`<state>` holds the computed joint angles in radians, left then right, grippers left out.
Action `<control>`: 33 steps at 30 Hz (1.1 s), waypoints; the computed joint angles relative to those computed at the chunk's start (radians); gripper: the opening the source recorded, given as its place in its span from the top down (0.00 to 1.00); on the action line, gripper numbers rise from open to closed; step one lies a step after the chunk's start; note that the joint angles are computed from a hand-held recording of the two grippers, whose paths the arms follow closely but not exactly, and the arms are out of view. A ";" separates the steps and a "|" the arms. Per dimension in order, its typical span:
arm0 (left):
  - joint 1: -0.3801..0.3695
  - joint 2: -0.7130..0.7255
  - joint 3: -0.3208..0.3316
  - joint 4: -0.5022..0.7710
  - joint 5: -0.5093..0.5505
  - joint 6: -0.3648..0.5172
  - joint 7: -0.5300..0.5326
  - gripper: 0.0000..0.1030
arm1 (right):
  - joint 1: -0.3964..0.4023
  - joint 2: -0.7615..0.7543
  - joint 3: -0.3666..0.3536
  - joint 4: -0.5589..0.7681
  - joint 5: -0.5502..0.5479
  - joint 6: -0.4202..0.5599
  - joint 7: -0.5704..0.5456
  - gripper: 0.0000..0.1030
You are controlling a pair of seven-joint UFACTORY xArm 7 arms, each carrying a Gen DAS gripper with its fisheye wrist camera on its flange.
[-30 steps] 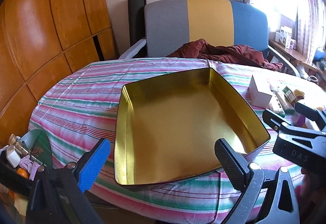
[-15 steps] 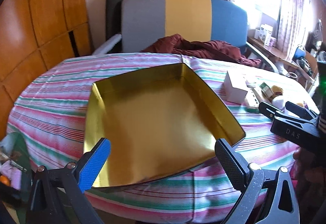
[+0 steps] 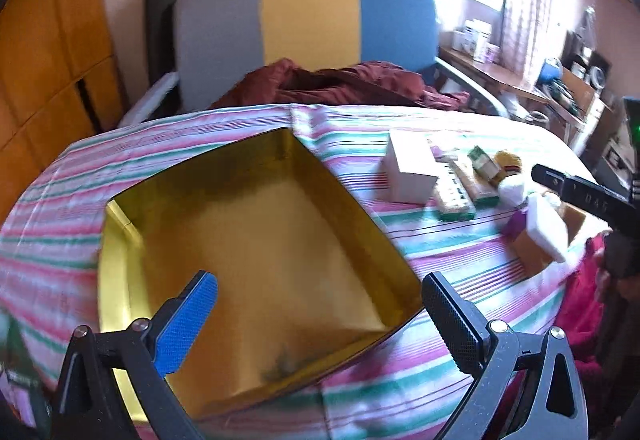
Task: Organize objects
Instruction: 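Move both tools from the gold tray toward the cluster of items, then grasp the white printed box with the left tool while the right grasps the pink roller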
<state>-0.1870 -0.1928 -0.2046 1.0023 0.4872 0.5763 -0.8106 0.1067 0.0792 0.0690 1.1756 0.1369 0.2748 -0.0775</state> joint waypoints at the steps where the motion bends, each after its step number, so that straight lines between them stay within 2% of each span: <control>1: 0.000 0.029 -0.004 0.033 0.010 0.005 0.009 0.00 | -0.007 0.009 -0.003 0.017 0.012 0.007 -0.010 0.05; 7: -0.045 0.211 0.027 0.238 0.030 0.012 0.078 0.00 | -0.028 0.078 -0.019 0.118 -0.022 0.032 -0.006 0.05; 11: -0.098 0.352 0.067 0.404 0.033 0.052 0.140 0.00 | -0.045 0.120 -0.021 0.159 -0.024 0.027 -0.008 0.05; 15: -0.140 0.513 0.102 0.595 -0.021 0.107 0.228 0.00 | -0.073 0.151 -0.002 0.174 0.020 0.012 -0.034 0.05; 18: -0.167 0.620 0.126 0.725 -0.067 0.148 0.288 0.00 | -0.082 0.168 0.003 0.190 0.037 0.039 -0.047 0.05; 25: -0.204 0.878 0.178 1.080 -0.202 0.296 0.385 0.00 | -0.085 0.173 0.005 0.201 0.055 0.068 -0.064 0.05; 28: -0.204 0.979 0.184 1.227 -0.253 0.377 0.428 0.12 | -0.079 0.179 -0.003 0.224 0.040 0.104 -0.053 0.05; 29: -0.203 1.011 0.185 1.275 -0.270 0.404 0.443 0.25 | -0.078 0.184 -0.003 0.238 0.036 0.115 -0.054 0.05; 30: -0.195 1.026 0.178 1.293 -0.295 0.414 0.456 0.43 | -0.081 0.194 0.000 0.261 0.038 0.129 -0.064 0.05; 31: -0.188 1.026 0.172 1.290 -0.319 0.410 0.464 0.49 | -0.082 0.205 0.003 0.283 0.038 0.142 -0.073 0.05; 33: -0.185 0.984 0.180 1.211 -0.334 0.351 0.460 0.49 | -0.080 0.248 0.007 0.359 0.029 0.179 -0.096 0.05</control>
